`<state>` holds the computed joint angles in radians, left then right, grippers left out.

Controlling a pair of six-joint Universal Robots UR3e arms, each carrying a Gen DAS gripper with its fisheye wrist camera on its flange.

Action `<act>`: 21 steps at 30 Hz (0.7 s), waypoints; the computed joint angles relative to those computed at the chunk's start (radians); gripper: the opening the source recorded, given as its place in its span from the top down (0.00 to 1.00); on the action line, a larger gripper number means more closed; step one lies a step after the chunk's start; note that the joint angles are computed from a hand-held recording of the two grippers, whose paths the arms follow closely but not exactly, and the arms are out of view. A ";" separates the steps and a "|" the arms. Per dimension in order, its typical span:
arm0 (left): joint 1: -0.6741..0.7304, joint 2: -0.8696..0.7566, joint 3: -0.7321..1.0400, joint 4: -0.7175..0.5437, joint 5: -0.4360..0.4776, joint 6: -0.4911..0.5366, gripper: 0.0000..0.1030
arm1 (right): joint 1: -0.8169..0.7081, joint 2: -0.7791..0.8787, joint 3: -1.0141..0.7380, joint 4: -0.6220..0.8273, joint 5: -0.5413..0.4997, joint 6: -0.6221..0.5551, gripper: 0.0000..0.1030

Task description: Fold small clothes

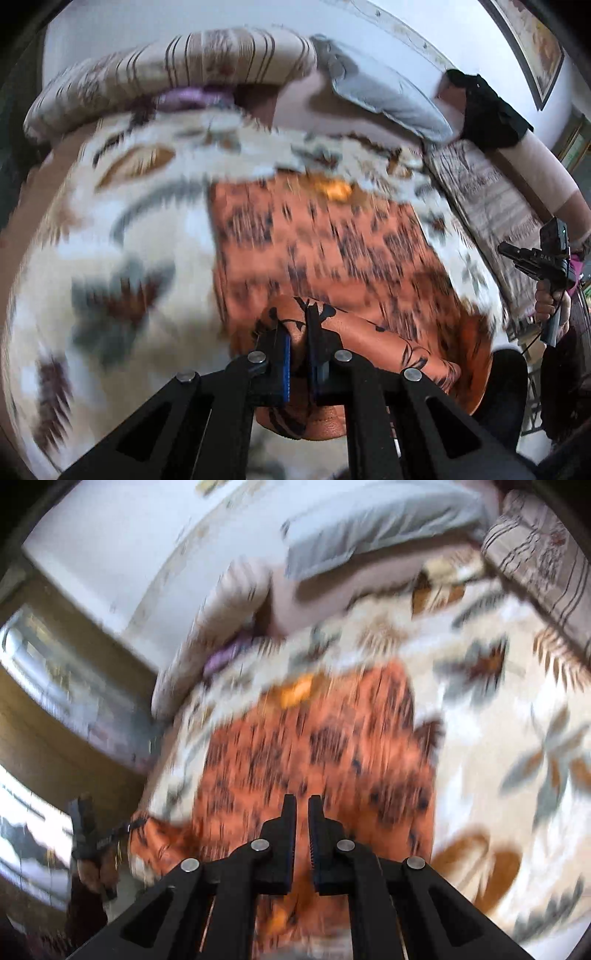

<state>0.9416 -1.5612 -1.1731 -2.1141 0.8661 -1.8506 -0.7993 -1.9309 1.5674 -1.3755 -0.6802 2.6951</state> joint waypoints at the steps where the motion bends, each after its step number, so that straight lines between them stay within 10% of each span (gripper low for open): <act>1: -0.069 -0.062 0.051 0.079 -0.004 -0.100 0.93 | 0.017 0.074 0.008 -0.158 0.020 0.102 0.94; 6: -0.283 -0.288 0.196 0.312 0.073 -0.399 0.93 | 0.164 0.329 -0.117 -0.343 -0.066 0.249 0.90; 11: -0.260 -0.158 -0.031 0.440 0.070 -0.353 0.93 | 0.290 0.293 -0.060 -0.243 -0.132 0.039 0.80; 14: -0.207 -0.119 -0.052 0.395 0.053 -0.331 0.93 | 0.342 0.271 0.004 -0.216 -0.117 0.015 0.20; 21: -0.090 -0.009 -0.061 0.215 0.024 -0.191 0.93 | 0.528 0.243 0.089 -0.303 -0.215 -0.022 0.17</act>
